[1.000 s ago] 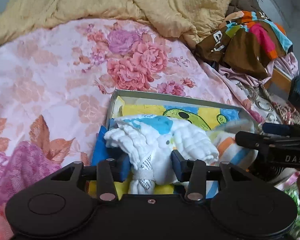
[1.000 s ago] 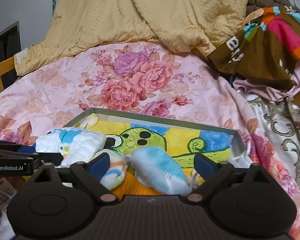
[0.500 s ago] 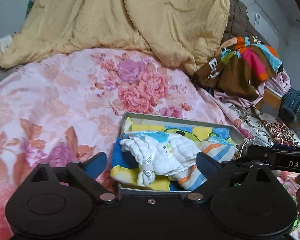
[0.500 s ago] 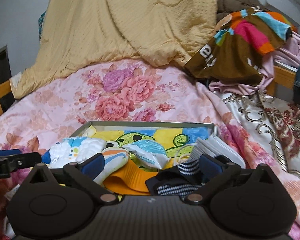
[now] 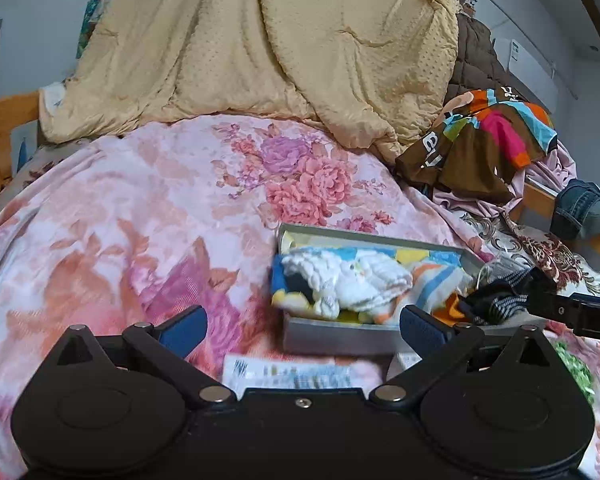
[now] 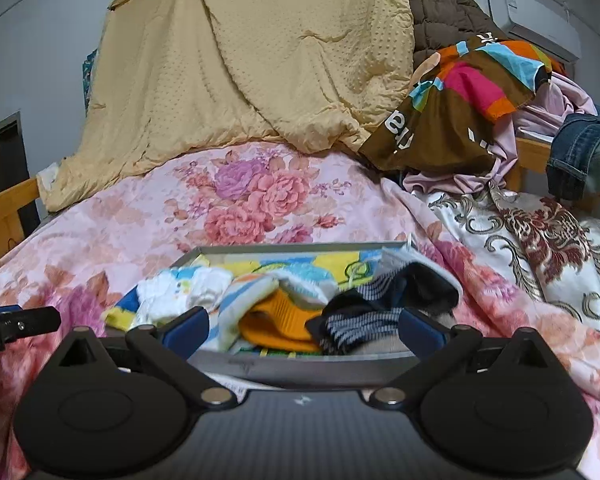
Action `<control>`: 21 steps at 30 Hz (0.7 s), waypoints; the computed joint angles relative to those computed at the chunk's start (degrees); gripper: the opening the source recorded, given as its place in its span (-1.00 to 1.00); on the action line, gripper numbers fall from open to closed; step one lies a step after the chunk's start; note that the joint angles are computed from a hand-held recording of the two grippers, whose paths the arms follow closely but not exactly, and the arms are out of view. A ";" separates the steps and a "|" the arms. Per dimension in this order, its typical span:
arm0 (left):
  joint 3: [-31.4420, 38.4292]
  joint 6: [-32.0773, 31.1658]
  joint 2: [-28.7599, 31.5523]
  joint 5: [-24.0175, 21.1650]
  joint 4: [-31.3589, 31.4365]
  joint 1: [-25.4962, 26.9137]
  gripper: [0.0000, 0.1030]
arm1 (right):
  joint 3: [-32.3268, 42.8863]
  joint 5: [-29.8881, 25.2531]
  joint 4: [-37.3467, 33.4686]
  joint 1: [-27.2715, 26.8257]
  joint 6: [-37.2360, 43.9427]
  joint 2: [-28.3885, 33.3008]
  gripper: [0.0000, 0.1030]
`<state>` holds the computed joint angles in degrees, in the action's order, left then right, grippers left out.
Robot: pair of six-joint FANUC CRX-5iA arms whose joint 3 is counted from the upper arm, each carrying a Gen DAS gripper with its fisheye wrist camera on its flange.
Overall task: Organize soft objects
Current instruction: 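Withdraw both tools from the tray back toward the pile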
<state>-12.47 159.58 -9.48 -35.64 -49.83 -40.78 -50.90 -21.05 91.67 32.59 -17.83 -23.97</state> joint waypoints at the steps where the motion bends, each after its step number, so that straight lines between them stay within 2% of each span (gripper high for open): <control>1: -0.34 0.22 -0.32 -0.30 -0.06 -0.35 0.98 | -0.60 -0.48 -0.47 0.65 0.41 -0.70 0.99; 5: -2.57 -1.22 -2.05 -0.23 1.80 -0.65 0.98 | -2.31 -3.42 -2.93 3.88 1.74 -2.53 0.99; 13: -5.65 -8.26 -3.85 1.62 7.83 0.50 0.98 | -4.39 -6.80 -9.52 10.32 6.39 -4.61 0.99; 21: -6.86 -10.75 -4.53 2.55 10.20 0.55 0.98 | -5.48 -9.40 -12.89 15.05 9.42 -6.26 0.99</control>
<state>-19.34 148.83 -14.01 -33.09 -39.63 -40.23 -56.38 -30.45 78.77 47.64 -8.41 -30.23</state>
